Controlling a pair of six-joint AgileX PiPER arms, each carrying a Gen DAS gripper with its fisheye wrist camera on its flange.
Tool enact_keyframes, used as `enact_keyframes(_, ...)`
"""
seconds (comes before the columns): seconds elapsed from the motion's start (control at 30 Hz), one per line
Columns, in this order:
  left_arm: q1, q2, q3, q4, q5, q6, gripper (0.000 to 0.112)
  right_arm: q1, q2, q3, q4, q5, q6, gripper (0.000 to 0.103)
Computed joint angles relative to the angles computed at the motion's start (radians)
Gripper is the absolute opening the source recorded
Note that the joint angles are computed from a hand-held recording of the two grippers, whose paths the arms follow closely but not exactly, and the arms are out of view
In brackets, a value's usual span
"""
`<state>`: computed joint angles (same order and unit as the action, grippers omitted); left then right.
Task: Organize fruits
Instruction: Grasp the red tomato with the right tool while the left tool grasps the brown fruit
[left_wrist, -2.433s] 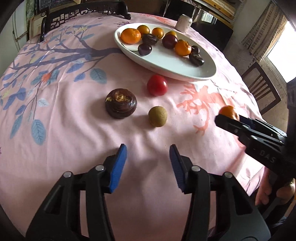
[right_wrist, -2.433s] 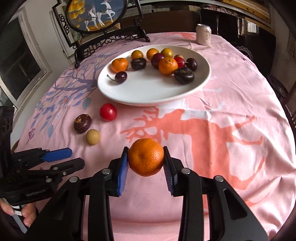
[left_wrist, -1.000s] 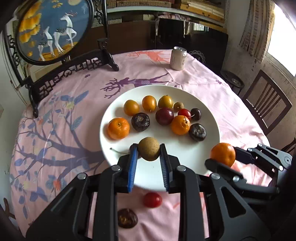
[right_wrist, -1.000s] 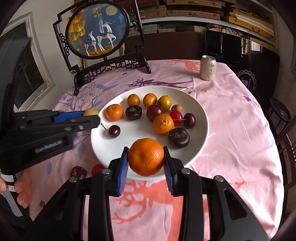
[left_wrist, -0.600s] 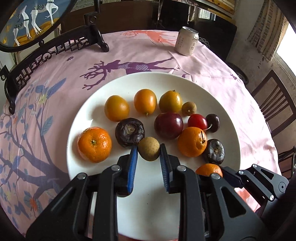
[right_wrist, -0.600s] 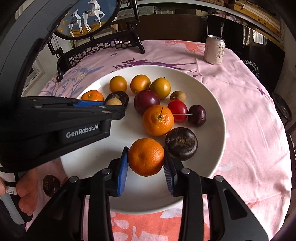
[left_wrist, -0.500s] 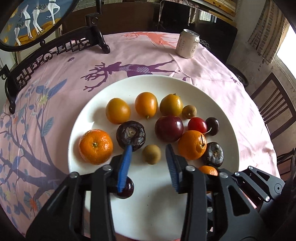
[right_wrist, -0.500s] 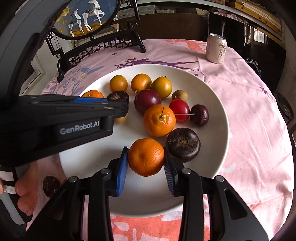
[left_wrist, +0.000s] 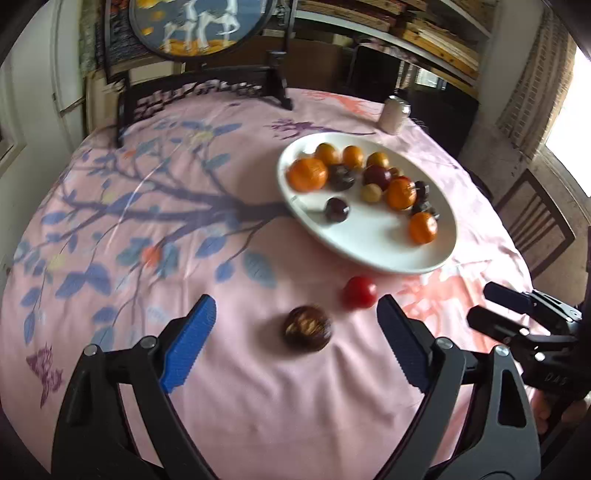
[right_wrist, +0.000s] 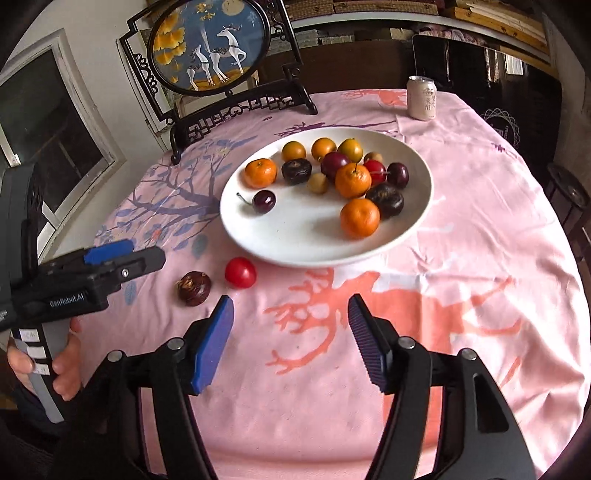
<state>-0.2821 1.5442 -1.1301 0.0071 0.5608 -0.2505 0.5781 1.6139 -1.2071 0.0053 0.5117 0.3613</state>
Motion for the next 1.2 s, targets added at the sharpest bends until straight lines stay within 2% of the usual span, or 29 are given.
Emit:
enact_keyframes(0.17, 0.041, -0.072, 0.158, 0.081, -0.026, -0.081, 0.091, 0.088, 0.118, -0.108, -0.019, 0.059, -0.001, 0.065)
enact_keyframes(0.27, 0.062, -0.119, 0.212, 0.057, -0.046, -0.04, 0.091, 0.147, 0.187, -0.168, -0.193, 0.049, 0.147, 0.064)
enact_keyframes(0.33, 0.078, -0.145, 0.237, 0.036, -0.055, -0.007, 0.091, 0.171, 0.234, -0.217, -0.329, 0.067, 0.253, 0.055)
enact_keyframes(0.37, 0.086, -0.157, 0.247, 0.025, -0.058, 0.01, 0.091, 0.171, 0.257, -0.245, -0.338, 0.079, 0.252, 0.053)
enact_keyframes(0.43, 0.108, -0.176, 0.265, -0.015, -0.062, 0.055, 0.091, 0.155, 0.298, -0.293, -0.278, 0.086, 0.195, 0.046)
enact_keyframes(0.57, 0.151, -0.186, 0.279, -0.147, -0.06, 0.184, 0.091, 0.146, 0.383, -0.398, -0.266, 0.138, 0.165, 0.04)
enact_keyframes(0.6, 0.154, -0.186, 0.28, -0.168, -0.059, 0.203, 0.091, 0.143, 0.407, -0.43, -0.249, 0.152, 0.145, 0.034)
enact_keyframes(0.67, 0.14, -0.179, 0.27, -0.16, -0.056, 0.195, 0.091, 0.145, 0.435, -0.463, -0.272, 0.171, 0.155, 0.031)
enact_keyframes(0.8, 0.099, -0.145, 0.234, -0.119, -0.045, 0.154, 0.091, 0.137, 0.372, -0.402, -0.22, 0.167, 0.141, 0.031)
enact_keyframes(0.97, 0.039, -0.05, 0.152, -0.119, -0.027, 0.141, 0.091, 0.13, 0.225, -0.219, -0.185, 0.123, 0.149, 0.031)
enact_keyframes(1.2, -0.057, 0.136, -0.01, 0.029, 0.008, -0.024, 0.09, 0.083, 0.076, -0.011, -0.122, 0.045, 0.142, 0.031)
